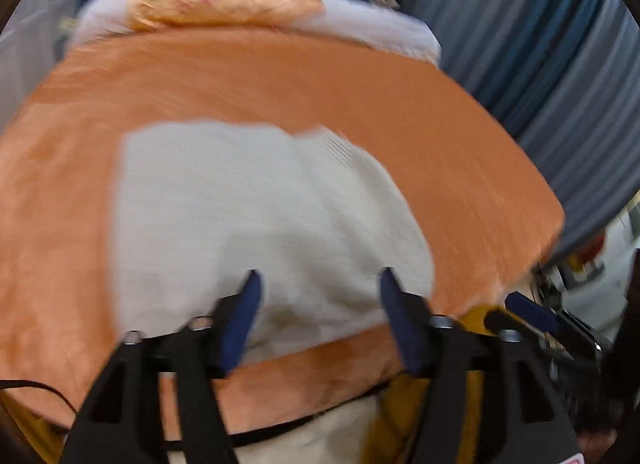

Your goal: Fold small clothes

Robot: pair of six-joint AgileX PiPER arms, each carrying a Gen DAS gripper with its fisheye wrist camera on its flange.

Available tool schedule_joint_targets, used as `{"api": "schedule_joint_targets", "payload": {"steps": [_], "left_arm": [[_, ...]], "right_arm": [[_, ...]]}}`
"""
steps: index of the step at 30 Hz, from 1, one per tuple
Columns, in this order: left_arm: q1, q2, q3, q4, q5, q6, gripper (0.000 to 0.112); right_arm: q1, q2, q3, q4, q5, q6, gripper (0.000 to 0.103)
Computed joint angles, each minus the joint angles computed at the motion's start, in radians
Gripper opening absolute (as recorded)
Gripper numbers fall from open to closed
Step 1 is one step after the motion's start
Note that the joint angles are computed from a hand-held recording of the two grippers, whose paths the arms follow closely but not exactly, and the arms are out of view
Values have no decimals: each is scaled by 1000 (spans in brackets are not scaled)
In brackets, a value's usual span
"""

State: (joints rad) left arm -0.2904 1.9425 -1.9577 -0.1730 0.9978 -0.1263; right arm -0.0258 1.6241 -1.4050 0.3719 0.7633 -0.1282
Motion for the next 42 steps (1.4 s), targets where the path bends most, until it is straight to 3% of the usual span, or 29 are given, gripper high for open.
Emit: {"api": "schedule_joint_targets", "payload": {"steps": [4,9,14,15,16,18,21,24,26,29,32,36,42], "left_arm": [[78,-113,185,105,-24,-75,70],[151,-159,310,82,7,-120,70],[118,-160,346,97,0,-107,70],[106,-149,345,109,-10,-105,70],[115,-148,353,108,-15,-87,70],[105,-126,348,127,-30,-92,69],[113,-85,297,118,-27,-100,69],[112,-58,267,138,-26,-126,68],[106,-17,237,152,-13,-130,64],[90,40,197,162,10,-135,60],[77,37,187,192,27,-155,59],[117,-37,202,101,50,-131,58],[133,-132,184,28,18,-158,59]], "right_arm": [[6,148,-157,144,66,-84,62],[60,302,-314,221,158,-53,63],[109,452,-503,180,249,63,69],[116,479,-544,171,267,77,57],[124,503,-592,154,286,81,25],[120,479,-597,160,258,62,18],[40,296,-431,357,127,-68,15],[16,180,-306,293,41,-101,16],[14,231,-304,124,85,-27,16],[18,362,-328,-12,184,44,19],[35,297,-265,-19,131,43,28],[36,206,-223,-49,75,66,34],[20,314,-404,2,133,40,40]]}}
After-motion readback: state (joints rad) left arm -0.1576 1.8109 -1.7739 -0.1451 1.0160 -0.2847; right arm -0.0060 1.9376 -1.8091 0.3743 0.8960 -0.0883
